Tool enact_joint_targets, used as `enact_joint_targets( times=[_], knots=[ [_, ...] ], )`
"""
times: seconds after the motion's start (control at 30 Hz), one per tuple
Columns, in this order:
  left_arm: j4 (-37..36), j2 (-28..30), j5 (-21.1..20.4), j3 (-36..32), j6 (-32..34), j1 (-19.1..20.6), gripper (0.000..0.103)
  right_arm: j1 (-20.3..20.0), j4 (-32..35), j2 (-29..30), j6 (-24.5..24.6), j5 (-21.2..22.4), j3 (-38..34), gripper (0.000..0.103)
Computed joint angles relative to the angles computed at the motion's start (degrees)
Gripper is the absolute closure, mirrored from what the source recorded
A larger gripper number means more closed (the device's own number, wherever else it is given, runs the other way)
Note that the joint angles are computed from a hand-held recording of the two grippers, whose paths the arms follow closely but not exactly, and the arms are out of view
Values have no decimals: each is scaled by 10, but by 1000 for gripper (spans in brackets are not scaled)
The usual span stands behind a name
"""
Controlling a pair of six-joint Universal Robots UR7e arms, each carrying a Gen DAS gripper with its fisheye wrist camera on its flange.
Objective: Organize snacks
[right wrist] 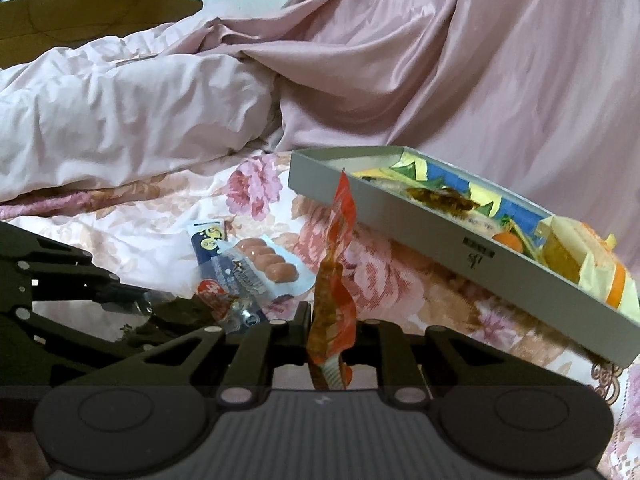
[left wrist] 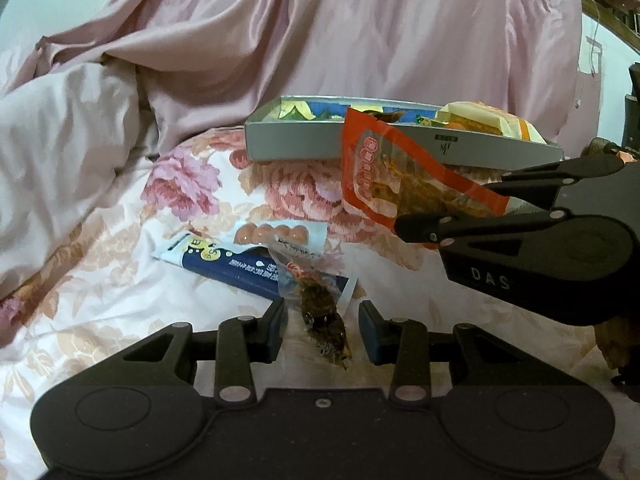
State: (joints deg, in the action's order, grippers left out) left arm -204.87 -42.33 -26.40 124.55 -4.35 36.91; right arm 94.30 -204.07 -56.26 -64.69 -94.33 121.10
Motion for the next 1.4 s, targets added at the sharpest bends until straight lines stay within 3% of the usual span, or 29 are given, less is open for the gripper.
enact_joint_targets(
  times=[0.37,0.43,0.5,0.8,1.27,1.4],
  knots=[
    [-128,38,24,-11,102,-13,63,-2,-20,0,-10,14,4,87],
    [-144,42,26,-14,119,-14,92,-2,-23,0,-10,16,5,87],
    [-144,44,29,-16,121,-13,95,-2,-26,1,-10,17,5,87],
    [-129,40,23,-11,104,-11,97,-4,-33,0,-9,25,6,87],
    [-275,72,38,-48,227,-26,97,-8,-62,-1,-16,51,13,87],
    [-282,69,44,-74,233,-28,97,-10,-70,-8,-10,70,15,87]
  ],
)
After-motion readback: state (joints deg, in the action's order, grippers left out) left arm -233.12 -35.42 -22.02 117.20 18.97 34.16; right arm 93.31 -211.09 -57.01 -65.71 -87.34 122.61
